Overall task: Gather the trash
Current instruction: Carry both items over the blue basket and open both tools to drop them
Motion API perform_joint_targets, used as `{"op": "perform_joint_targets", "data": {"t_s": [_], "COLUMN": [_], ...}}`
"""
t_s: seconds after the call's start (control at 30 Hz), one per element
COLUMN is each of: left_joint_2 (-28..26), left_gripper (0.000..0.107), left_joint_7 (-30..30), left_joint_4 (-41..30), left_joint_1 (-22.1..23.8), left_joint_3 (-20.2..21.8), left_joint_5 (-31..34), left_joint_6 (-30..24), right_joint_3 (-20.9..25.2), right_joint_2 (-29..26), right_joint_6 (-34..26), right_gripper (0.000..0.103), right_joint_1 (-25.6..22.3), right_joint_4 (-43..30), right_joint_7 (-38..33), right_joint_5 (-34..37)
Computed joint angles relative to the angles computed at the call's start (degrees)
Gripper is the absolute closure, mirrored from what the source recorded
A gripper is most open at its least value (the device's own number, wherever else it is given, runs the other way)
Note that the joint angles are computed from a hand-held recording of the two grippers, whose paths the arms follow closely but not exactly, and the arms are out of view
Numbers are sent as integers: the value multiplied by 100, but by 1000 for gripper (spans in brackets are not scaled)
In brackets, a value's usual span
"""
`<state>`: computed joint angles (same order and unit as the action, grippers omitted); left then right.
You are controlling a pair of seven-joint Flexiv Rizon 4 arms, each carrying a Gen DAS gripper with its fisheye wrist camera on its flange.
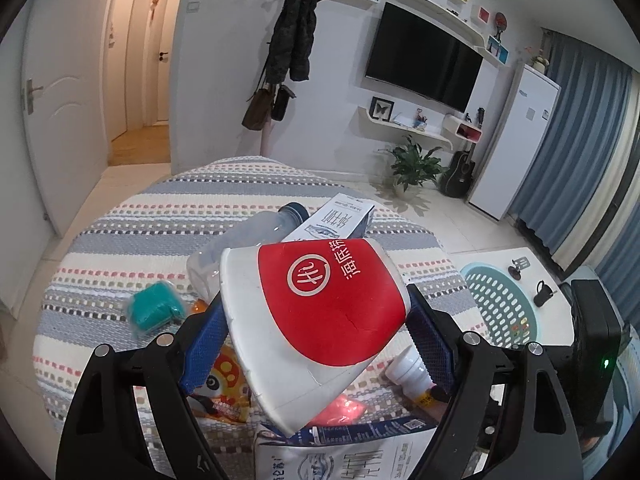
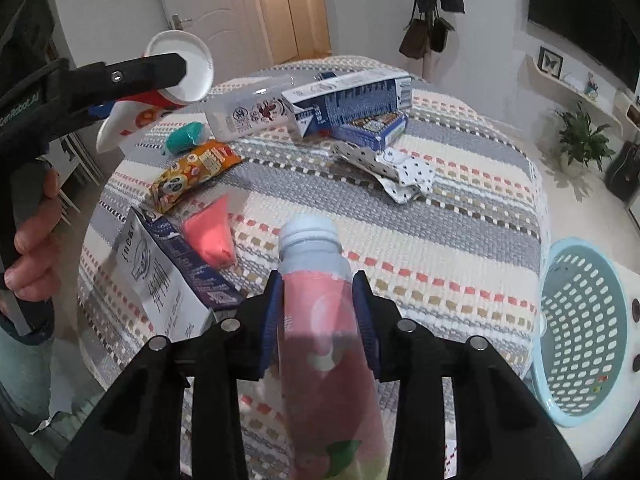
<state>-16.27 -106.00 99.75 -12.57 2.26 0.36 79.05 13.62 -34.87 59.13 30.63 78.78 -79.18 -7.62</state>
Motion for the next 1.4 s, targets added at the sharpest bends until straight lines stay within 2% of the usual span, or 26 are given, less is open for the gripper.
{"op": "perform_joint_targets", "data": {"t_s": [0.17, 0.27, 0.37, 0.5, 0.63, 0.83, 1.0, 1.2, 1.37, 1.4], "left_joint_2": [16, -20, -87, -153, -226, -597, -1182, -2074, -3135, -3267], "left_gripper": [26, 26, 26, 26, 26, 26, 26, 26, 26, 26], "left_joint_7": [139, 270, 369, 304, 219, 239, 522, 879, 1012, 983], "left_joint_4": [122, 161, 86, -136, -450, -1325, -2330, -3741, -5263, -5440], "left_joint_1": [95, 136, 112, -51, -135, -355, -559, -875, -1220, -1186], "left_joint_3": [-111, -208, -246, -105, -40, -62, -259, -437, -408, -534], "left_joint_5": [-160, -325, -416, -256, -95, 180, 129, -66, -423, -362], "left_joint_6": [96, 130, 79, -69, -202, -519, -940, -1600, -2476, -2598], "right_joint_3": [37, 145, -12, -74, -16, -73, -273, -1090, -1726, -1769], "right_joint_2": [233, 240, 185, 181, 314, 549, 726, 950, 947, 933], "right_joint_6": [-398, -774, -947, -481, 193, 1021, 1515, 2002, 1999, 1975], "right_gripper": [53, 53, 55, 57, 58, 58, 58, 58, 58, 58], "right_joint_1": [-67, -136, 30, 102, -72, -431, -708, -705, -639, -664], "right_joint_4": [235, 185, 184, 298, 400, 560, 742, 1230, 1514, 1547], "right_joint_7": [-52, -154, -58, 7, 75, 360, 866, 2091, 3163, 3311], "right_joint_5": [39, 210, 40, -79, 110, 317, 353, -244, -932, -1029]}}
